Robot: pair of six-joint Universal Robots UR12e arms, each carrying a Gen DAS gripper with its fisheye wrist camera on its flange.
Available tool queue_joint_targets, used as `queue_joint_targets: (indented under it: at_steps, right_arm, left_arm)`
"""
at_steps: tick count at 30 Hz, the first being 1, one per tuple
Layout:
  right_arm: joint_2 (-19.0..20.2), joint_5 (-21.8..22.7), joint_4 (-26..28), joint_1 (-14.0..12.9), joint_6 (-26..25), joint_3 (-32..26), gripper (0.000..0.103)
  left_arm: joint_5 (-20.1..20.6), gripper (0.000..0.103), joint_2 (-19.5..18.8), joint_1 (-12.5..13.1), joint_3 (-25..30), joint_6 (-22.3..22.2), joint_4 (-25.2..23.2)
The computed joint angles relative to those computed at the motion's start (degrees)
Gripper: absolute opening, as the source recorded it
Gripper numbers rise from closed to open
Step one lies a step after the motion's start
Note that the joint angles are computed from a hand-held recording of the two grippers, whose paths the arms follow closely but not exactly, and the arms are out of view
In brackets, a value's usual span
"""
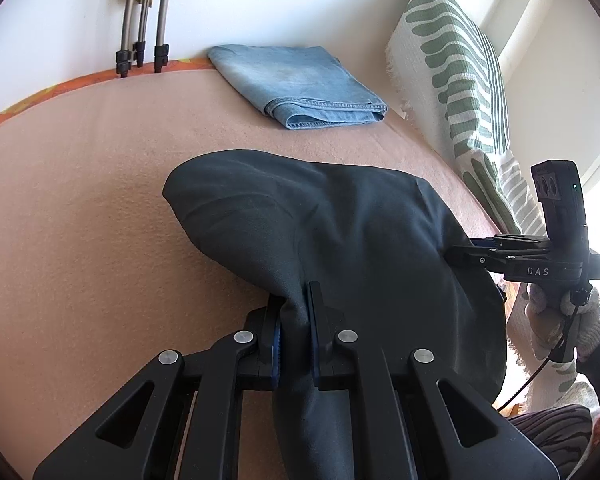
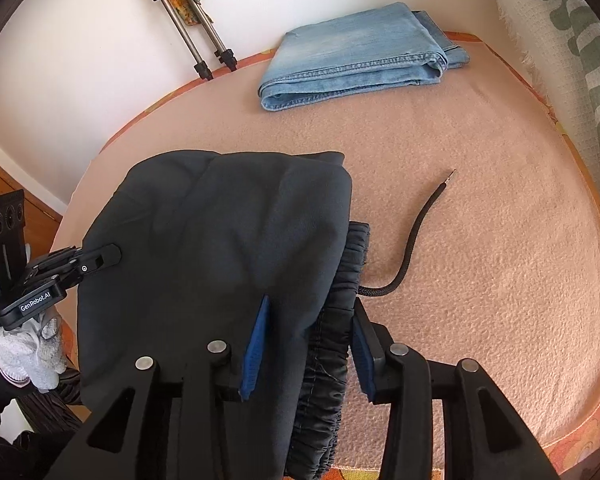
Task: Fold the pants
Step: 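Carry the folded pants with both grippers onto the folded blue jeans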
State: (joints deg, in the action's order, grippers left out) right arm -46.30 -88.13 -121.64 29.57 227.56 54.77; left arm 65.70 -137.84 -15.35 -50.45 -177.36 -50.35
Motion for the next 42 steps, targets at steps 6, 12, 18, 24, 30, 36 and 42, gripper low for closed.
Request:
queue_joint_targets:
  at_steps: [6,12,18,24,30,36,42]
  right_arm:
    - [-0.91,1.92,-1.65,-0.88,2.26,2.86,0.077]
    - [-1.19,7.11,-10.62,-1.38,3.12,5.9,0.043]
    - [-1.74,3.26,-12.05,-0.31,5.06,5.78,0.019]
    - [0.27,-2.63,-4.43,1.41,1.24,-2.0,0.016]
    - [1.27,-7.19,-1.14,2.37,-2.73,-7.1,0.015]
    - [1.67,-10.95,-0.87,2.44,-3.24,-9.89,0.015]
    - [3.2,-14.9,0.59,2.05,-5.82,-14.85,0.015]
  left_arm:
    - [0.27,0.009,-0.09,-0.19,-0.04,0.17,0.08]
    - [-0.7,0.009,-0.53,0.08,0.2,-1.22,-0.44]
    - [-1.74,0.009,-0.5,0.5,0.0,-3.9,-0.05]
    - [-2.62,0.008,0.72,0.63,-1.17,-3.83,3.05]
    - [-3.43,0.007,1.39,0.77,-1.59,-3.68,5.62]
    - [-3.8,0.007,0.78,0.8,0.45,-3.77,7.38]
    - [-4.38,0.007,-2.08,0.53,6.57,-4.17,7.88]
